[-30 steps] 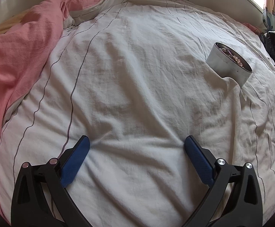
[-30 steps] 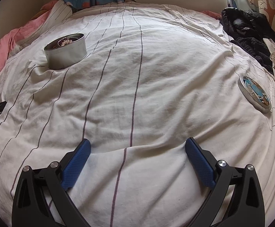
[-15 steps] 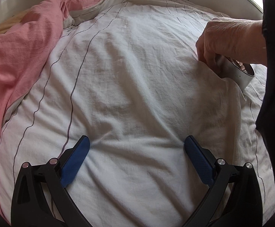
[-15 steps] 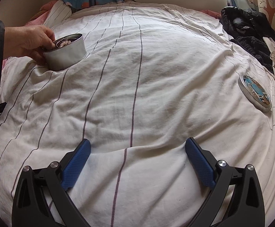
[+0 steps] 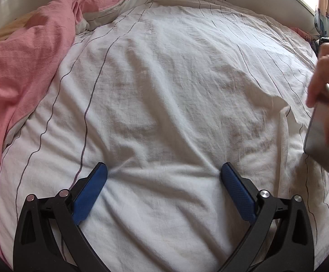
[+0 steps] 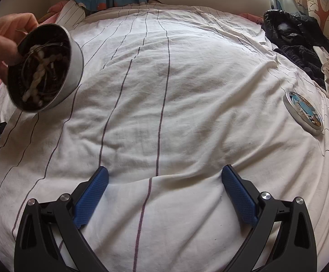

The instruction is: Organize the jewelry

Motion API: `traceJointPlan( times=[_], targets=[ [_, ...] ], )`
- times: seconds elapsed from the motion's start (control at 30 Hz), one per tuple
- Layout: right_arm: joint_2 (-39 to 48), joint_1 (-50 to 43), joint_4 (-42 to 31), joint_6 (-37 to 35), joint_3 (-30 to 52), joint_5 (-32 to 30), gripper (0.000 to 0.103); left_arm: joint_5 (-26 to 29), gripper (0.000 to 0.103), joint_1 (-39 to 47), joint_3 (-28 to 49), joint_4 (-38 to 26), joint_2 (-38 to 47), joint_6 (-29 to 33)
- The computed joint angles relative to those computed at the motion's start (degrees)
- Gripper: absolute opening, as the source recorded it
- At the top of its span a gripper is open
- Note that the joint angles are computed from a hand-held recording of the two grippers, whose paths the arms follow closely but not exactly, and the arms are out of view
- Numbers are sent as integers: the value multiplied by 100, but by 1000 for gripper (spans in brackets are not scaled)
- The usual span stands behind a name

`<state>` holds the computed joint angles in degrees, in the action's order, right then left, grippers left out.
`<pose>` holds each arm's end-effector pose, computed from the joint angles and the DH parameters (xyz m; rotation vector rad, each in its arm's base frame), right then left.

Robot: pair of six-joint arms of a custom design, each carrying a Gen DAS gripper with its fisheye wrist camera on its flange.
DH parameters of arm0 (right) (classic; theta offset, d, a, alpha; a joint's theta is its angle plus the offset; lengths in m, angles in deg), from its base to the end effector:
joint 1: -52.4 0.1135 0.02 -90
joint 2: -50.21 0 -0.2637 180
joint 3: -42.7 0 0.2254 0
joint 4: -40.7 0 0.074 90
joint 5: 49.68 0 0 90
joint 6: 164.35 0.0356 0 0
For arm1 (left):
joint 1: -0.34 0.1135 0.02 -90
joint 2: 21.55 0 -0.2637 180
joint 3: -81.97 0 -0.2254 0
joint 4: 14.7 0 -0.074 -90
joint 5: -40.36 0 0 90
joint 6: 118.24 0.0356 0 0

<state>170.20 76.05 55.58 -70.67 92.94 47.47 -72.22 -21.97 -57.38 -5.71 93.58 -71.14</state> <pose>0.2699 0.1134 0.0410 -0.3875 2.4879 0.0354 0.2241 -0.0772 0.0378 -0.5693 2.5102 0.1315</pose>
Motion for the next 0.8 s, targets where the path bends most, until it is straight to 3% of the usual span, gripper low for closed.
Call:
traceJointPlan(
  times=[0.8],
  targets=[
    [-7, 110, 42, 47, -37, 170, 96, 7, 96, 9, 2, 10, 9, 8]
  ],
)
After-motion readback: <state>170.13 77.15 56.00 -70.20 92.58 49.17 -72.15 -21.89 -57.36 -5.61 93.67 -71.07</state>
